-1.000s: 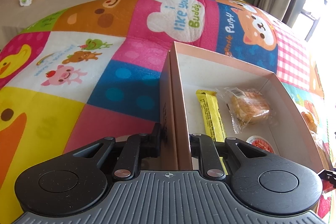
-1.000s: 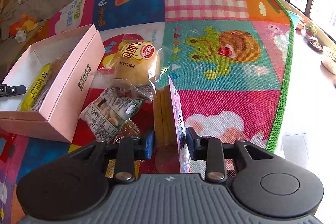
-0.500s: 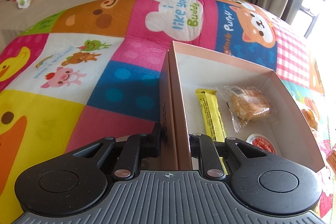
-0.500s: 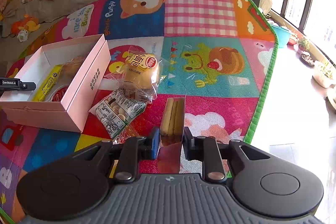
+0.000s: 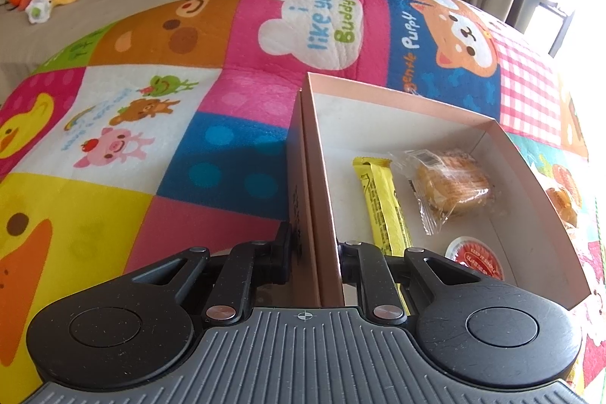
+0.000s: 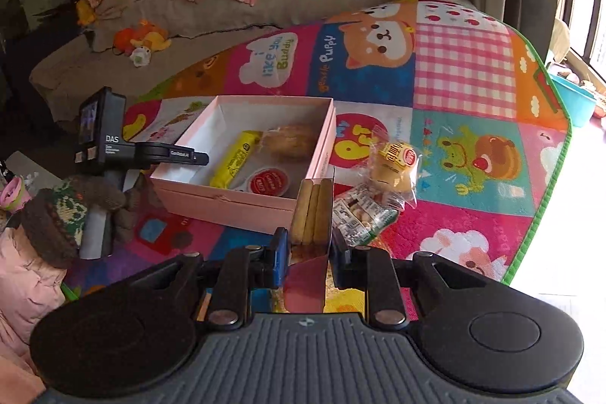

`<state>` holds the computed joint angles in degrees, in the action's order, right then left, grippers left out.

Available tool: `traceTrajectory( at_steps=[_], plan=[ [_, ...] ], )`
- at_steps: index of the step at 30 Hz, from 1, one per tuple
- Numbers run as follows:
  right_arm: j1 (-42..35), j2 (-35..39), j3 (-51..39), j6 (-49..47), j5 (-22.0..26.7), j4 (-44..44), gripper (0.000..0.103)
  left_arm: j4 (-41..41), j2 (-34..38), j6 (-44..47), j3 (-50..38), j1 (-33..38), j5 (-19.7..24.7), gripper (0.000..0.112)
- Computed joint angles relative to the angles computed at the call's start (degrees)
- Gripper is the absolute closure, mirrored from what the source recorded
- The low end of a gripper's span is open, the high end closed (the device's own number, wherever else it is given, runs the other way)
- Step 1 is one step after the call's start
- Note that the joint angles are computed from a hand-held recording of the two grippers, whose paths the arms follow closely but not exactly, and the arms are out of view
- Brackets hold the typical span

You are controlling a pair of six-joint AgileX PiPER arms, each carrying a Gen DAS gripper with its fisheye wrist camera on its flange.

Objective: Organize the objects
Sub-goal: 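Lower the Volcano box into the pink box and open the right tool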

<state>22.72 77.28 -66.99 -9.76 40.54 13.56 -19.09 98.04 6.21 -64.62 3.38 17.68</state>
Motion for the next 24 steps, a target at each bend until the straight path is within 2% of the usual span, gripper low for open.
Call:
traceTrajectory(
  at_steps=[5,10,14,15,16,18,20,22,24],
  plan=[
    [1.5,5.8,-7.1,-5.4,2.5,8.0,0.081,-2.0,0.1,1.6,0.3,0.2,-0.6,0.094],
    [4.8,16.9,-18.3,-7.1,-1.7,12.5,0.081,-0.5,0.2,0.3,0.1,0.0,-0.4,0.094],
    [7.3,29.7,-33.9,-0.4,-4.0,12.3,0.079,-2.2,0.0,1.7,0.2,0.3,0.1,0.094],
    [7.7,33.1,-38.5,0.8,-3.0,12.2,0.071,-2.3,-0.1,2.0,0.3,0.4,0.1,0.094],
    [7.7,36.6,-43.7,2.2,0.0,12.1,0.069,-2.2,-0.1,2.0,0.4,0.4,0.0,0.094],
    [7.8,40.2,-48.4,3.9,3.2,11.9,0.068,-3.5,-0.1,3.4,0.3,0.6,0.3,0.094],
    [8.1,38.9,-45.3,3.5,1.6,9.9,0.068,-3.6,0.0,3.5,0.3,0.6,0.2,0.094],
    [8.8,34.2,-36.6,5.3,-4.4,3.9,0.063,-3.9,-0.1,3.7,0.4,0.6,0.1,0.094],
    [8.3,28.9,-27.5,6.1,-9.7,-0.5,0.049,-4.7,0.0,4.5,0.3,0.7,0.2,0.094]
  ],
)
